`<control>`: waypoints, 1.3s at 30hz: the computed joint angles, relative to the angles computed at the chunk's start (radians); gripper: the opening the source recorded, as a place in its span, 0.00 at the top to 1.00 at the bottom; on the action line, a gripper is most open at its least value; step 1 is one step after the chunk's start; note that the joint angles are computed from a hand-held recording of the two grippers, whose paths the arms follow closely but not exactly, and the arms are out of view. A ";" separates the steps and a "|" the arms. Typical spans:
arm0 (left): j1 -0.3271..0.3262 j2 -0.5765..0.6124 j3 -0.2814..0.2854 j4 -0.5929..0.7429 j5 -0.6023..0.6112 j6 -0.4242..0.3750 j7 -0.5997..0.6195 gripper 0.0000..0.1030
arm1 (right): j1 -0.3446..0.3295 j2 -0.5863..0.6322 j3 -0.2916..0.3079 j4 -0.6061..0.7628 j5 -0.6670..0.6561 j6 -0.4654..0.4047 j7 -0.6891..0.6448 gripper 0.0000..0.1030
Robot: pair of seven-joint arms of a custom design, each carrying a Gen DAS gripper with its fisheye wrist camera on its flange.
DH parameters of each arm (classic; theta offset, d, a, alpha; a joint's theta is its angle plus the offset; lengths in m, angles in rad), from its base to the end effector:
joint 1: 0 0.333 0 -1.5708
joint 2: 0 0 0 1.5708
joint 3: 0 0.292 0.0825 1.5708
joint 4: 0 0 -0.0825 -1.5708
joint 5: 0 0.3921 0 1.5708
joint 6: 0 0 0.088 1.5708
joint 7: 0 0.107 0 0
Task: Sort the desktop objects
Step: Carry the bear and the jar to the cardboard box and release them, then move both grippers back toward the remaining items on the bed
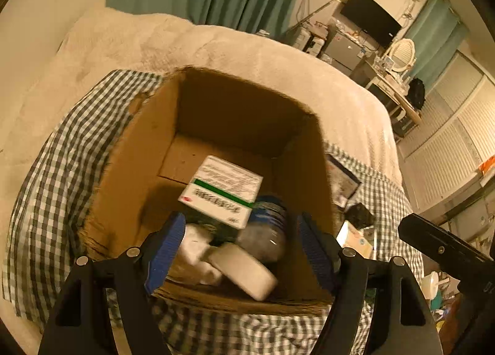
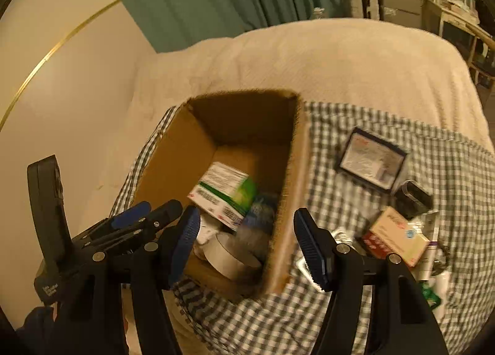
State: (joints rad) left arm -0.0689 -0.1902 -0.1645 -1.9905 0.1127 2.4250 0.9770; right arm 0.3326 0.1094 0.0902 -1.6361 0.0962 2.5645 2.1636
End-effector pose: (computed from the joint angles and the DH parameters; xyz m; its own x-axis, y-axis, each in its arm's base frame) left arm 0.5445 -0.1355 0.5897 0.2206 -0.9534 0.2057 -0.7760 -0.2994 -0.5552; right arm 0.5969 0.2635 0.6187 -0.0422 -0.8694 -0.4923 -0.7649 0.3451 -0.5439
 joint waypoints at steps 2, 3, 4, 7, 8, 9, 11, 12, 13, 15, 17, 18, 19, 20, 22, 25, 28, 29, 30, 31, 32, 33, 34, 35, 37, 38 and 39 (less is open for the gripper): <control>-0.012 0.012 -0.016 0.020 0.011 -0.001 -0.008 0.24 | -0.002 -0.060 -0.009 -0.066 -0.042 0.004 0.020 0.39; -0.019 0.020 -0.023 0.031 0.016 -0.001 -0.010 0.24 | -0.007 -0.088 -0.012 -0.098 -0.056 0.005 0.025 0.39; -0.028 0.029 -0.030 0.042 0.019 0.000 -0.011 0.24 | -0.013 -0.129 -0.016 -0.146 -0.072 0.009 0.035 0.39; -0.059 0.068 -0.050 0.081 0.032 0.004 -0.010 0.24 | -0.036 -0.220 -0.020 -0.250 -0.087 0.014 0.046 0.39; -0.069 0.081 -0.054 0.092 0.035 0.004 -0.008 0.23 | -0.045 -0.251 -0.020 -0.287 -0.094 0.016 0.055 0.39; -0.080 0.096 -0.058 0.105 0.035 0.002 -0.006 0.23 | -0.056 -0.282 -0.022 -0.325 -0.096 0.017 0.060 0.39; -0.103 0.133 -0.067 0.137 0.039 -0.004 0.001 0.23 | -0.078 -0.343 -0.026 -0.402 -0.100 0.022 0.073 0.39; -0.115 0.155 -0.072 0.156 0.052 -0.013 0.002 0.23 | -0.089 -0.369 -0.028 -0.436 -0.102 0.024 0.079 0.39; -0.125 0.170 -0.074 0.169 0.062 -0.021 0.000 0.23 | -0.100 -0.396 -0.031 -0.472 -0.100 0.025 0.082 0.39; -0.148 0.206 -0.079 0.193 0.082 -0.024 0.001 0.23 | -0.116 -0.441 -0.038 -0.535 -0.092 0.028 0.077 0.39; -0.167 0.237 -0.079 0.208 0.094 -0.029 0.005 0.23 | -0.130 -0.476 -0.046 -0.590 -0.085 0.027 0.064 0.39; -0.176 0.251 -0.079 0.216 0.095 -0.036 0.011 0.23 | -0.137 -0.493 -0.048 -0.617 -0.084 0.026 0.056 0.39; -0.184 0.265 -0.079 0.221 0.097 -0.039 0.018 0.23 | -0.142 -0.504 -0.052 -0.639 -0.082 0.021 0.044 0.39; -0.193 0.278 -0.078 0.224 0.104 -0.039 0.019 0.23 | -0.145 -0.512 -0.058 -0.659 -0.077 0.019 0.028 0.39; -0.205 0.299 -0.075 0.227 0.111 -0.041 0.026 0.23 | -0.150 -0.518 -0.065 -0.688 -0.069 0.013 -0.005 0.39; -0.237 0.315 -0.064 0.221 0.248 -0.036 0.006 0.18 | -0.150 -0.521 -0.076 -0.734 -0.050 0.015 -0.061 0.39; -0.256 0.324 -0.061 0.213 0.328 -0.021 0.002 0.13 | -0.145 -0.504 -0.087 -0.764 -0.020 0.022 -0.113 0.39; -0.261 0.326 -0.059 0.209 0.346 -0.012 -0.004 0.11 | -0.144 -0.498 -0.089 -0.775 -0.010 0.024 -0.128 0.39; -0.262 0.320 -0.058 0.198 0.357 0.006 -0.011 0.11 | -0.141 -0.488 -0.091 -0.777 0.001 0.022 -0.145 0.39; -0.265 0.317 -0.057 0.189 0.371 0.025 -0.021 0.11 | -0.137 -0.478 -0.094 -0.781 0.011 0.022 -0.165 0.40; -0.265 0.314 -0.058 0.183 0.376 0.041 -0.019 0.11 | -0.136 -0.469 -0.093 -0.784 0.016 0.023 -0.182 0.40; -0.261 0.310 -0.063 0.172 0.350 0.072 0.004 0.11 | -0.135 -0.466 -0.091 -0.786 0.021 0.022 -0.194 0.41; -0.261 0.299 -0.066 0.154 0.340 0.107 0.012 0.11 | -0.131 -0.457 -0.093 -0.786 0.033 0.022 -0.211 0.41; -0.264 0.293 -0.065 0.143 0.360 0.132 -0.003 0.11 | -0.127 -0.451 -0.092 -0.785 0.043 0.022 -0.222 0.41; -0.271 0.308 -0.077 0.155 0.352 0.131 0.048 0.10 | -0.119 -0.436 -0.092 -0.779 0.064 0.018 -0.249 0.43; -0.275 0.324 -0.081 0.175 0.344 0.107 0.083 0.10 | -0.116 -0.427 -0.093 -0.773 0.074 0.014 -0.263 0.44; -0.283 0.337 -0.079 0.186 0.360 0.089 0.098 0.10 | -0.113 -0.423 -0.091 -0.770 0.080 0.010 -0.275 0.45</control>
State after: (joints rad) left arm -0.3523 0.1472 -0.2433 -1.8042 0.4730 2.5137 1.0750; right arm 0.2195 -0.3134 -0.0009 -2.4060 0.1766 2.5745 1.8885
